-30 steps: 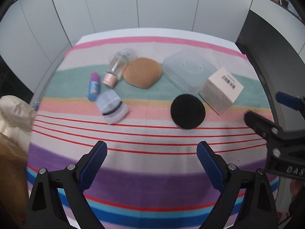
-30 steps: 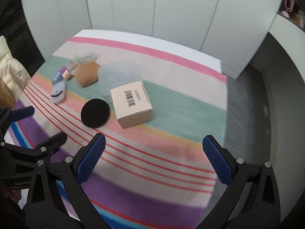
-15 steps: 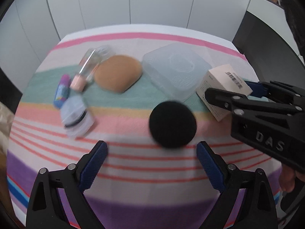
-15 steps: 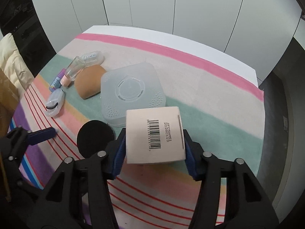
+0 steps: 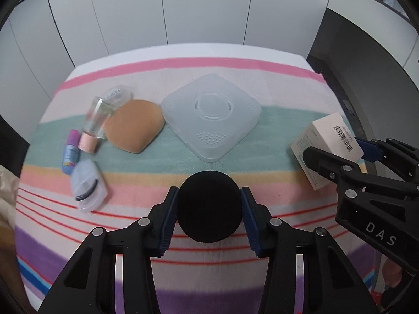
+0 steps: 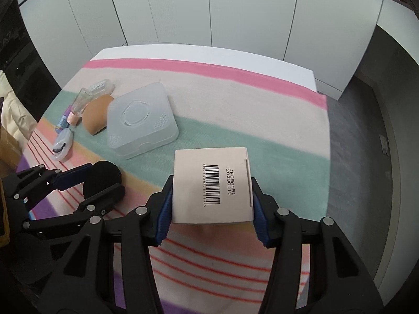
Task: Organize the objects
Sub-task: 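Grasp the beige barcode box with the right tool while the left tool grasps the black sponge, then carry the beige box in the right tool and black sponge in the left tool to the cardboard box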
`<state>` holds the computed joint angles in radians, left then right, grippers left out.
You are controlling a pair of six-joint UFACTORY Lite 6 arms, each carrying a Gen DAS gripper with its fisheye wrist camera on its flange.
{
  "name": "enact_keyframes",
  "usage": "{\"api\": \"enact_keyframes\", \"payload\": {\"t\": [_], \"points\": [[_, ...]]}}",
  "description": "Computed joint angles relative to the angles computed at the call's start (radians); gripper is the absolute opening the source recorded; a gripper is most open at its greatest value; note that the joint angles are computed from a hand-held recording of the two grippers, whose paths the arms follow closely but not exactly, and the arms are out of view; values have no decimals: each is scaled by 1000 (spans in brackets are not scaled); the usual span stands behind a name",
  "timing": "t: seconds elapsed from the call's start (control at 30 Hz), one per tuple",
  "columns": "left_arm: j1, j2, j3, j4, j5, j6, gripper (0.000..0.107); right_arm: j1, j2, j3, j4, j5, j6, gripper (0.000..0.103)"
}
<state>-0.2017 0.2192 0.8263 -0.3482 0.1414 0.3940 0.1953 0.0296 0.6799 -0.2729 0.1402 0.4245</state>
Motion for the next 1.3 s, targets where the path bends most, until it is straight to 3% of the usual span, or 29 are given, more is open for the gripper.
{"api": "enact_keyframes", "payload": {"t": [0.27,0.37,0.47,0.8,0.97,1.1,1.17,1.3], "points": [[30,-204,-55,166,152,-161,47,53,-227,-67,1,162,26,54],[46,-285,-70,220,229,-207,47,66,-315,-72,118,244,-38,54],[62,-383,-94,237,299,-206,47,150,-400,-60,8,348,107,54],[207,-878,-143,156,624,-43,45,483,-625,61,-119,767,390,54],[387,-941,-34,7,822,164,45,701,-649,180,-191,959,562,54],[556,-951,-40,-108,892,335,45,902,-632,275,-275,1103,708,54],[608,-934,-50,-140,905,407,45,971,-617,297,-312,1145,755,54],[741,-911,-58,-192,955,515,45,945,-617,286,-263,1075,728,54]]}}
